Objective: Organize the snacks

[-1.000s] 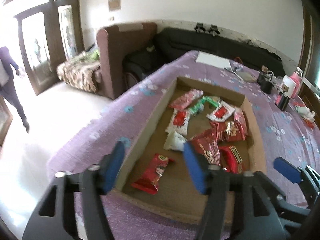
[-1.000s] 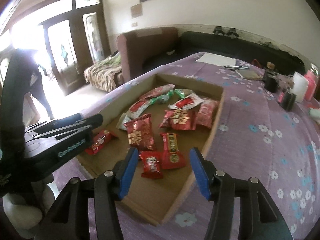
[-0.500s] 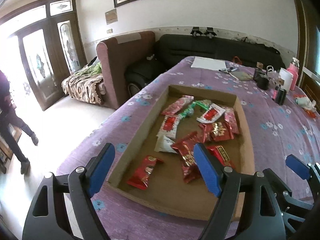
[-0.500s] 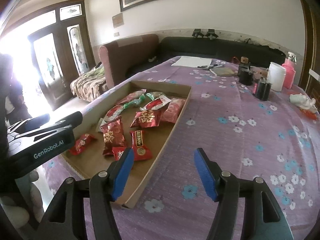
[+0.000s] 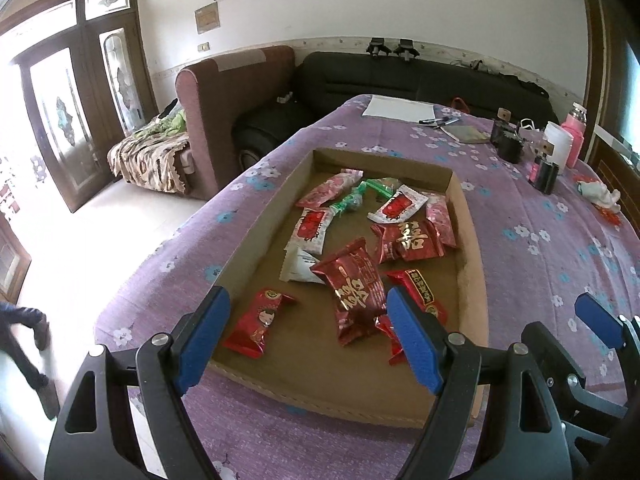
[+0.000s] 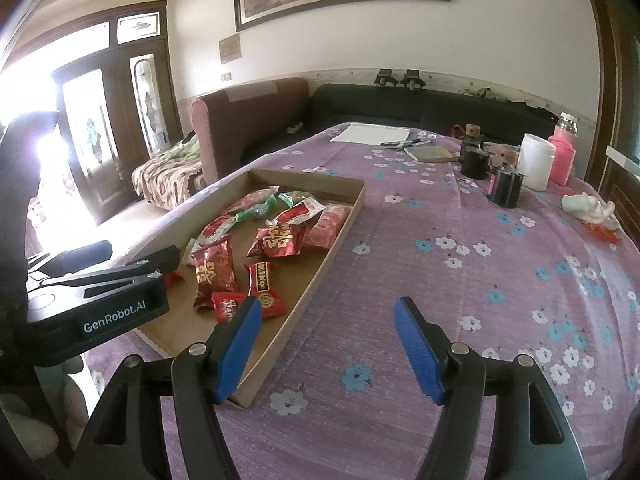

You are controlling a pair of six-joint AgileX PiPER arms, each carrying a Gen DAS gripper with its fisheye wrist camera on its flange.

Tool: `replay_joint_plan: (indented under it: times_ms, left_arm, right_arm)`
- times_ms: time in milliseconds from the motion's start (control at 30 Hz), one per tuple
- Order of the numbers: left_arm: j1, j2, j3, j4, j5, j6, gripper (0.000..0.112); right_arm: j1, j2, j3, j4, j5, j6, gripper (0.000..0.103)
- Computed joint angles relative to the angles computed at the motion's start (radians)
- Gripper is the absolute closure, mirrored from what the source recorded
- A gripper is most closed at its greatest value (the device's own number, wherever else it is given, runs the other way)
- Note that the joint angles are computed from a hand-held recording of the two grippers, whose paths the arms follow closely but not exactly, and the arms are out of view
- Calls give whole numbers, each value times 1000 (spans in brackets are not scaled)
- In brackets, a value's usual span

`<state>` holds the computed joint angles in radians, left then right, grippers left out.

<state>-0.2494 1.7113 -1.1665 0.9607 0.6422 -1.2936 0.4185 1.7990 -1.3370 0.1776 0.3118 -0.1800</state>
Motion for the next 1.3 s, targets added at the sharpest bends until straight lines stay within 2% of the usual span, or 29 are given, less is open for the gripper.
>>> replay_joint_plan:
  times_ms: [167,300,433,467,600,667,700,800,867,1033,1300]
  left_arm:
    - [-7,-17,26,50,2,-63,31]
    - [-41,-50,75,192,52,-224,31]
    - [-115,-86,139,393,202,-462,30]
    - [-140,-96,156,439,253,-516,27]
    - [-199,-140,236,594,373,-688,9]
    - [-215,-157,287,680,405,-787,9]
    - [-204,-166,293,695,379,-790,9]
    - [-128,-200,274,648,154,-684,9]
    - [-64,-203,249,557,11,-603,9]
    - [-29,-167,198,427,-29,-473,9]
    - [1,-142,186,286,-111,-375,9]
  right_arm:
    - [10,-16,23,-85,-28,75,32]
    - [24,-28,42,-170,-50,145,31]
    - [33,-37,54,-203,-63,170,29]
    - [33,-39,56,-201,-65,169,29]
    - [29,-45,62,-179,-71,146,29]
    - [28,-50,65,-168,-74,134,29]
    - [28,-52,66,-168,-75,133,29]
    - [28,-57,71,-160,-78,122,29]
    - [30,-57,71,-167,-76,129,29]
    - [31,-63,79,-216,-82,170,29]
    - [34,-53,78,-204,-76,148,27]
